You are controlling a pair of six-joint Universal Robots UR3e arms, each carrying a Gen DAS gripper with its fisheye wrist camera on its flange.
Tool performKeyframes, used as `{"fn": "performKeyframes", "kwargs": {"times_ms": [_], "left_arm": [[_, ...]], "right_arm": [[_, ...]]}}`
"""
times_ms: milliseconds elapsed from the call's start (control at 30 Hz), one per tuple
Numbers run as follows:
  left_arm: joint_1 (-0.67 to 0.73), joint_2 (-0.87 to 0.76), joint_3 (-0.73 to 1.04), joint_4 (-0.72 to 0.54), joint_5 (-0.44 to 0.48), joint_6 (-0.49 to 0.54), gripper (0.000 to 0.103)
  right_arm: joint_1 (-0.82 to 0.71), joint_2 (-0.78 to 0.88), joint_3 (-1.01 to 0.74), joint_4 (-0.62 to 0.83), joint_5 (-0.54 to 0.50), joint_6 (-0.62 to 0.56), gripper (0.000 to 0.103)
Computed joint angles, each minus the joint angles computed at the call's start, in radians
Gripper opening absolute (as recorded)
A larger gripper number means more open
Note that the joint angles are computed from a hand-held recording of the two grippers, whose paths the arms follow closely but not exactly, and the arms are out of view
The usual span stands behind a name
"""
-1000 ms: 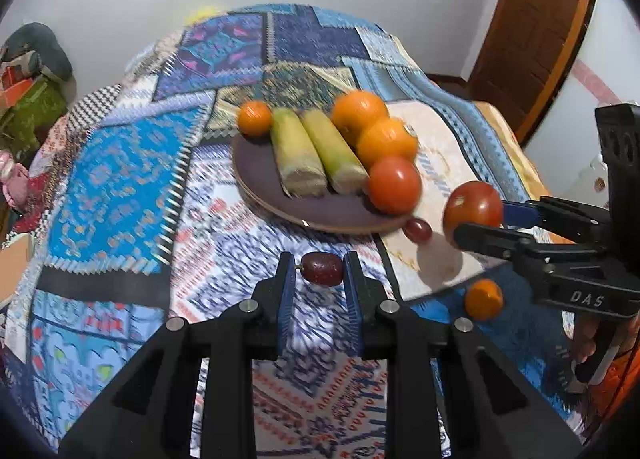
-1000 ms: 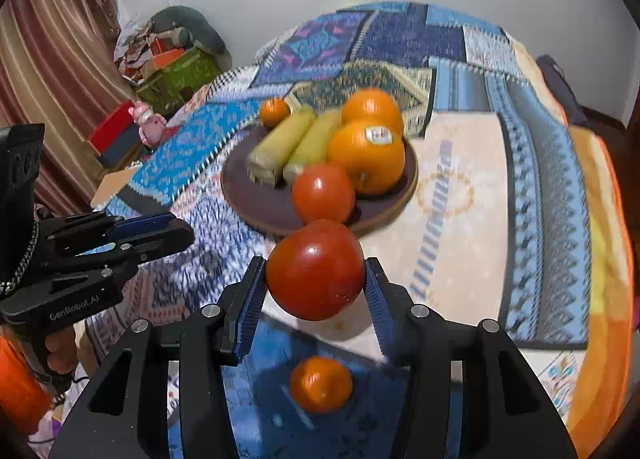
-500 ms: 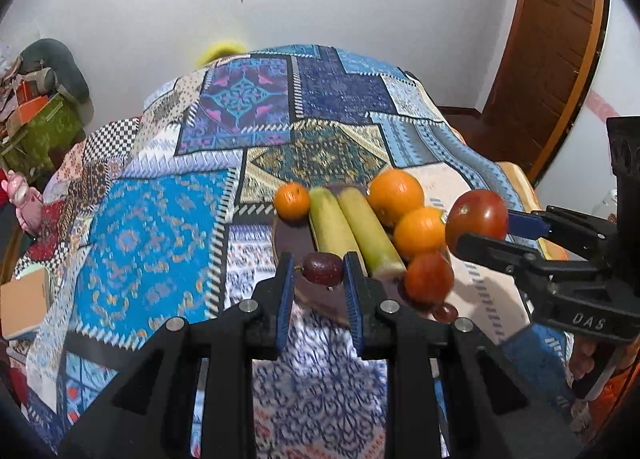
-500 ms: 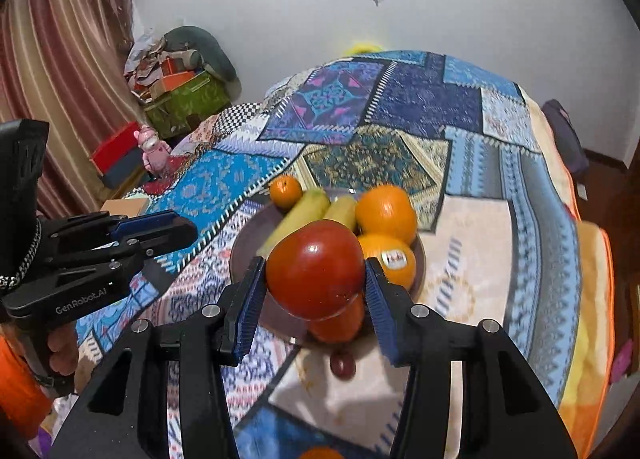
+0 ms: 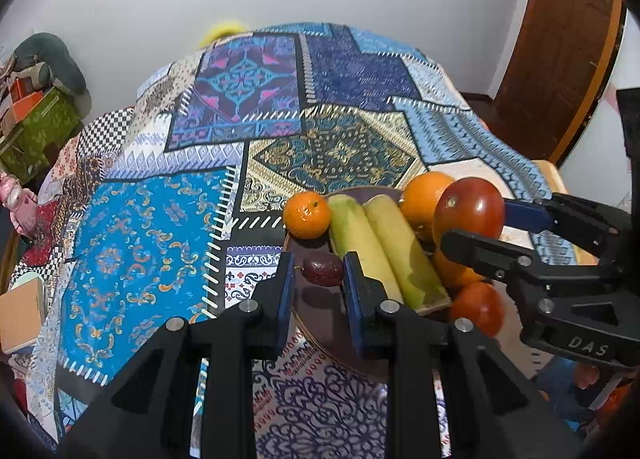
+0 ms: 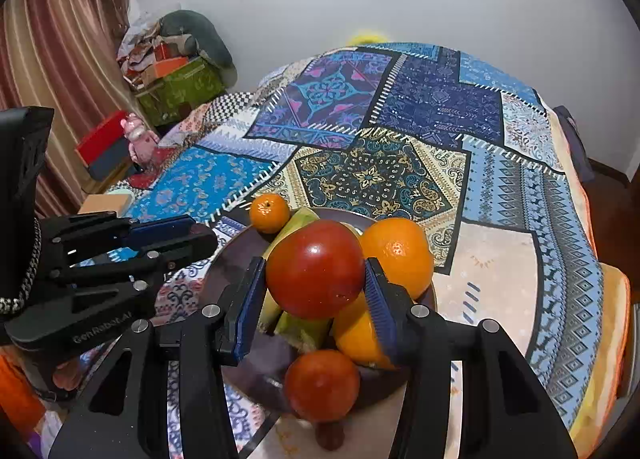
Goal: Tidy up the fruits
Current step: 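Set the date on the plate while the right tool places the tomato there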
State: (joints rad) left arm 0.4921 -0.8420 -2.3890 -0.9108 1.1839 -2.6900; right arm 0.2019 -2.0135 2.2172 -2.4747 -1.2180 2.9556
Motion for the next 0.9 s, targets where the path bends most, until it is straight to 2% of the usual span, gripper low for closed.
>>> {"fn": "performKeyframes", "kwargs": {"times_ms": [200,600,667,733,800,900], "left_arm": [[-0.086,-0.161,-0.020,0.184,0.077,-0.055,0.024],[-0.117,-0.269,-0.008,0.238,0.097,-0.095,0.026],[-0.121,-0.277,-0.006,0.244,0.105,-0.106,0.030],[-0.134,-0.277,-0.005,0.261,0.135,-0.130,0.045],[-0.107,-0.236,-0.013,0.235,0.109,-0.119,0.052],[-0.069,-0.157,-0.005,0.143,0.069,-0.101,0.053]], "right_arm": [[0.035,0.078,-0.017,-0.045,-0.030,0.009,0.046],[0.028,0.119,-0.013,-0.060,-0.026,0.010,0.047],[0.029,0.112,-0.012,-0.060,-0.036,0.012,0.047],[0.028,0.103,-0.012,-0.056,-0.043,0.012,0.048],[0.016,0.077,-0.011,-0.034,-0.040,0.006,0.048],[-0.013,0.022,-0.006,0.014,-0.017,-0.012,0.048]]}}
